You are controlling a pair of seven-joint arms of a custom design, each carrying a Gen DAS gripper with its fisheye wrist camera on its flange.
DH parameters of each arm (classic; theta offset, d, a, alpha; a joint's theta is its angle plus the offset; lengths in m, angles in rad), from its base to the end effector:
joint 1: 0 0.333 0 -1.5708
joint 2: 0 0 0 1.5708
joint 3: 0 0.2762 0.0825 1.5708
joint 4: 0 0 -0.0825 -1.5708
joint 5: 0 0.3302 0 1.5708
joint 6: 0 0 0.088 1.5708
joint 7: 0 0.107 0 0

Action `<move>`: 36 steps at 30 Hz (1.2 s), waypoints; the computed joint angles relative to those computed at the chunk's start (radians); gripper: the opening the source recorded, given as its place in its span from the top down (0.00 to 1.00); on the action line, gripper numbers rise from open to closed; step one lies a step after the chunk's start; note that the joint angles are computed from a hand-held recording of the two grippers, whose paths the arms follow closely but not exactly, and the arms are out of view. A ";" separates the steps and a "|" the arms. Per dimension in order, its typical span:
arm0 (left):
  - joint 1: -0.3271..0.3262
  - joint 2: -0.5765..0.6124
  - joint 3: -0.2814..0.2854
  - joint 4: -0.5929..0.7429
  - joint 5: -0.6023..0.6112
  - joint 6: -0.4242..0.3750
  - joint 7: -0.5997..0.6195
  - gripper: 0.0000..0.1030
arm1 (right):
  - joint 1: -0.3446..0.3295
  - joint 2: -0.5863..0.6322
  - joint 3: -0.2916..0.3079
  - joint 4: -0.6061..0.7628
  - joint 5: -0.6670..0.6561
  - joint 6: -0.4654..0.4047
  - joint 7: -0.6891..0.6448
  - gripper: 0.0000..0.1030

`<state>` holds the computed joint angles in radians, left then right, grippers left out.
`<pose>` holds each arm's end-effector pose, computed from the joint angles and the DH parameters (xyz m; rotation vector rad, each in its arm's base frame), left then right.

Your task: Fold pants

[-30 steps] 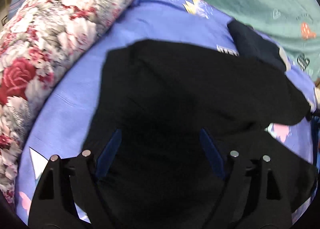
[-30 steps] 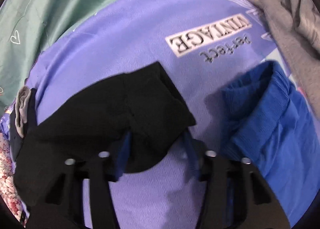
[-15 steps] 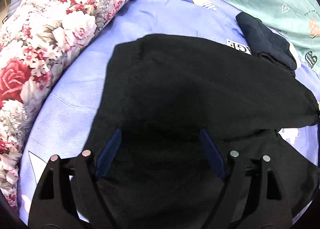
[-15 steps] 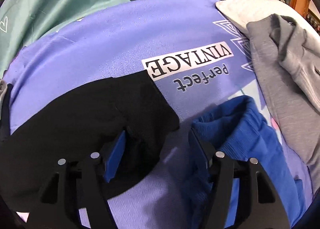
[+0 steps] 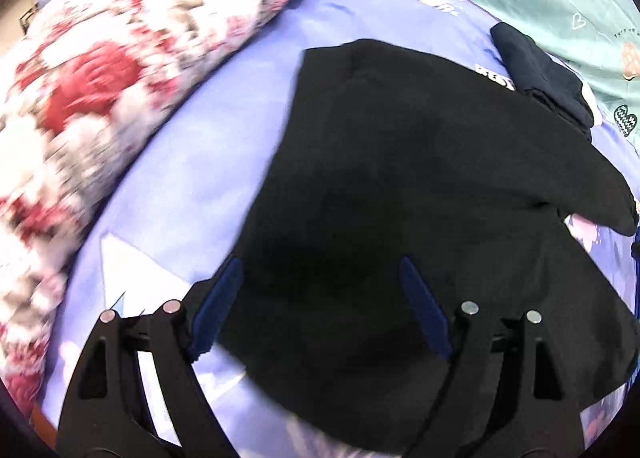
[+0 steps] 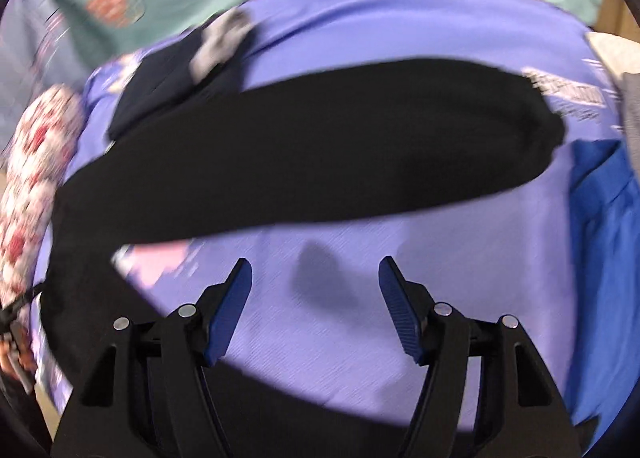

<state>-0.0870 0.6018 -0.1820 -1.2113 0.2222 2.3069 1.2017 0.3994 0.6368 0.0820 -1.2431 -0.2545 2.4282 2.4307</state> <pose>0.6769 -0.1451 0.4670 -2.0050 1.9055 -0.5664 0.6291 0.3091 0.4398 -1.5816 2.0629 -0.3124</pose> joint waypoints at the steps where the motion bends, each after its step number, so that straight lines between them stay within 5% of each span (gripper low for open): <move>1: 0.014 -0.056 -0.003 -0.082 -0.005 0.023 0.001 0.20 | -0.001 -0.007 0.017 -0.015 0.013 0.011 -0.011 0.35; 8: 0.070 -0.216 -0.020 -0.329 -0.063 0.084 0.045 0.18 | 0.020 -0.096 0.082 -0.159 0.052 0.077 -0.118 0.31; 13: 0.077 -0.147 -0.030 -0.253 -0.121 0.026 0.058 0.42 | 0.055 -0.094 0.097 -0.166 0.062 0.087 -0.132 0.31; 18: 0.067 -0.074 -0.029 -0.143 -0.132 -0.031 0.046 0.42 | 0.089 -0.054 0.128 -0.102 0.080 0.090 -0.206 0.29; 19: 0.053 -0.062 -0.018 -0.117 -0.114 -0.050 0.023 0.50 | 0.098 -0.042 0.135 -0.081 0.082 0.087 -0.229 0.28; 20: 0.035 -0.057 -0.001 -0.103 -0.080 -0.065 -0.004 0.74 | 0.110 -0.026 0.133 -0.055 0.082 0.078 -0.239 0.28; 23: 0.027 -0.068 -0.004 -0.103 -0.062 -0.067 -0.022 0.89 | 0.121 0.033 0.161 0.033 0.123 0.039 -0.312 0.28; 29: 0.096 -0.244 -0.029 -0.287 -0.147 0.022 -0.006 0.93 | 0.181 0.147 0.149 0.226 0.164 -0.091 -0.420 0.28; 33: 0.132 -0.349 -0.020 -0.394 -0.224 0.035 0.037 0.93 | 0.174 0.152 0.144 0.230 0.211 -0.083 -0.434 0.28; 36: 0.078 -0.389 0.065 -0.431 0.014 0.043 -0.148 1.00 | 0.168 0.171 0.137 0.261 0.232 -0.121 -0.434 0.28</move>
<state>-0.0090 0.2123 -0.1172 -1.6419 0.2364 2.3495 1.0541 0.5675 0.8074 0.2194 -0.9817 -0.0225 2.3074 1.9969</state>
